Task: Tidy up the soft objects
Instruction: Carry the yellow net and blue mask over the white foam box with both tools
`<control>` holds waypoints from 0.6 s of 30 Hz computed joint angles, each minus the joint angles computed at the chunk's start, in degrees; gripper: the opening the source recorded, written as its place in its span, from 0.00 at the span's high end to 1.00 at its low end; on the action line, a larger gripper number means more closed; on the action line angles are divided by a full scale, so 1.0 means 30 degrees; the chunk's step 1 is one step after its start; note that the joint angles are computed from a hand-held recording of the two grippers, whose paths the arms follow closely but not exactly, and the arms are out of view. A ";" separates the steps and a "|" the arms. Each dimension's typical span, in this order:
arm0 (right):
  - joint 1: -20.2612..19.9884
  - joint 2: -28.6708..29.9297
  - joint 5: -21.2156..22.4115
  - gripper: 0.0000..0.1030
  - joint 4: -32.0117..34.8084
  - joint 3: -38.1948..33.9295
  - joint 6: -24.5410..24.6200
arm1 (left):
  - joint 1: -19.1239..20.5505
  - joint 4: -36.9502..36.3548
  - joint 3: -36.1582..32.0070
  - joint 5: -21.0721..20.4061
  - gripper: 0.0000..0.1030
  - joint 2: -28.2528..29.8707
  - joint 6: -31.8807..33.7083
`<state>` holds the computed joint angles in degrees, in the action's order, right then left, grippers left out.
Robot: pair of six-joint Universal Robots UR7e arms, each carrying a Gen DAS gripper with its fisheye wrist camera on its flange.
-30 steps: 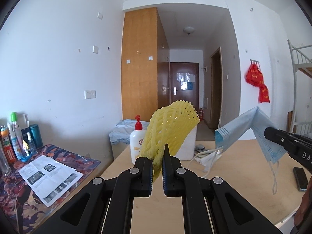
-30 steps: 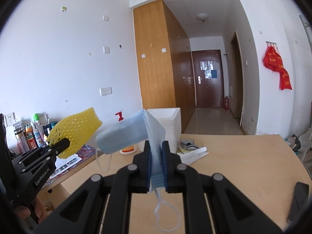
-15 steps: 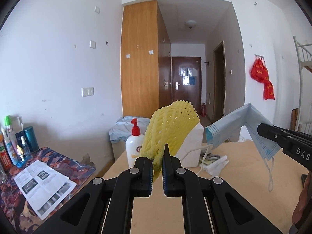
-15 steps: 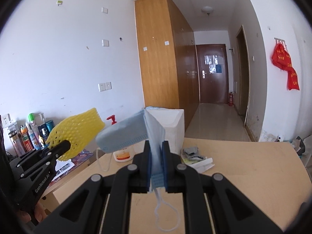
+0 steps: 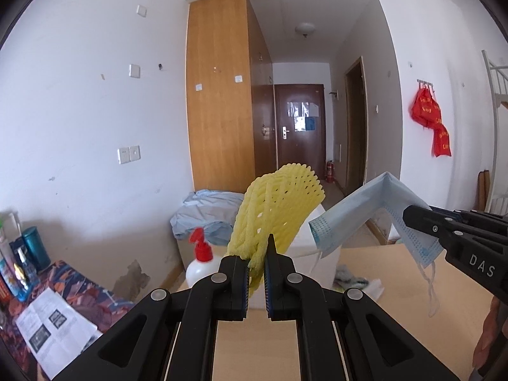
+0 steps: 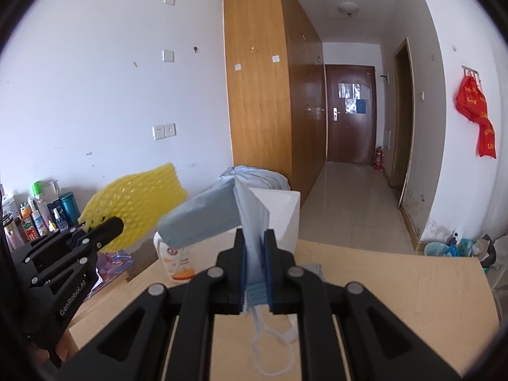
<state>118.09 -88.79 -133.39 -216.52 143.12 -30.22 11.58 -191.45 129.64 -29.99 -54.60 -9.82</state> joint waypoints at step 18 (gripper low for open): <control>-0.3469 0.0498 0.2751 0.87 0.2674 -0.2584 -0.1137 | 0.3356 0.0766 -0.5093 -0.2278 0.92 0.3106 0.2858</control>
<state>107.68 -87.30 -125.14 -208.50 135.37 -33.63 21.65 -189.15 114.36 -36.82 -45.28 -1.24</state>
